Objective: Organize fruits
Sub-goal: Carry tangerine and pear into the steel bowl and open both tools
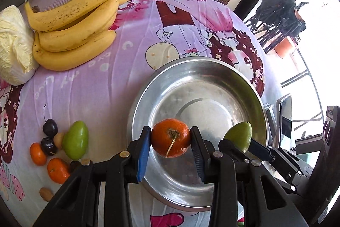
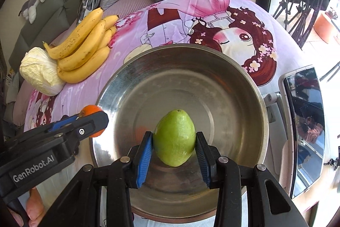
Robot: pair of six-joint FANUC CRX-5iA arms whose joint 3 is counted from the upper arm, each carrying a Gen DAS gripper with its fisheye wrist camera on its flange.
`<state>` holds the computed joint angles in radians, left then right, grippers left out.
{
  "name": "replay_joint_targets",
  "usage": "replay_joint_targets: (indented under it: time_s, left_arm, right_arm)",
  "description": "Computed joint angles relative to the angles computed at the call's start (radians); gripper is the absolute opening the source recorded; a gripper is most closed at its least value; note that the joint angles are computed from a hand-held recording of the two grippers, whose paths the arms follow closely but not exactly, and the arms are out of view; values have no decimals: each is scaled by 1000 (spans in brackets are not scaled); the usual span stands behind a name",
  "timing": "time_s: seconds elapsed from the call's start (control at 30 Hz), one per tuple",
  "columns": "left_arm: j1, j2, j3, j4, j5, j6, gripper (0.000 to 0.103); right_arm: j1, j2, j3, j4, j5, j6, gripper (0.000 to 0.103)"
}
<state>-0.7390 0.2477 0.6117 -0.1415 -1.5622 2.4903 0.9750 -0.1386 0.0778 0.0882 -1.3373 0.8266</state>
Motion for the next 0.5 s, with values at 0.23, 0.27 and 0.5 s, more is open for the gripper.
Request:
replay_joint_targets:
  time_s: [0.23, 0.27, 0.5]
  left_arm:
    - [9, 53, 38, 14, -13, -19, 39]
    - [10, 60, 42, 16, -16, -20, 39]
    - [22, 74, 32, 34, -18, -14, 39]
  right_arm:
    - [-19, 8, -4, -6, -3, 5, 43]
    - [-21, 9, -4, -7, -3, 6, 43]
    - [-25, 20, 3, -14, -16, 10, 43]
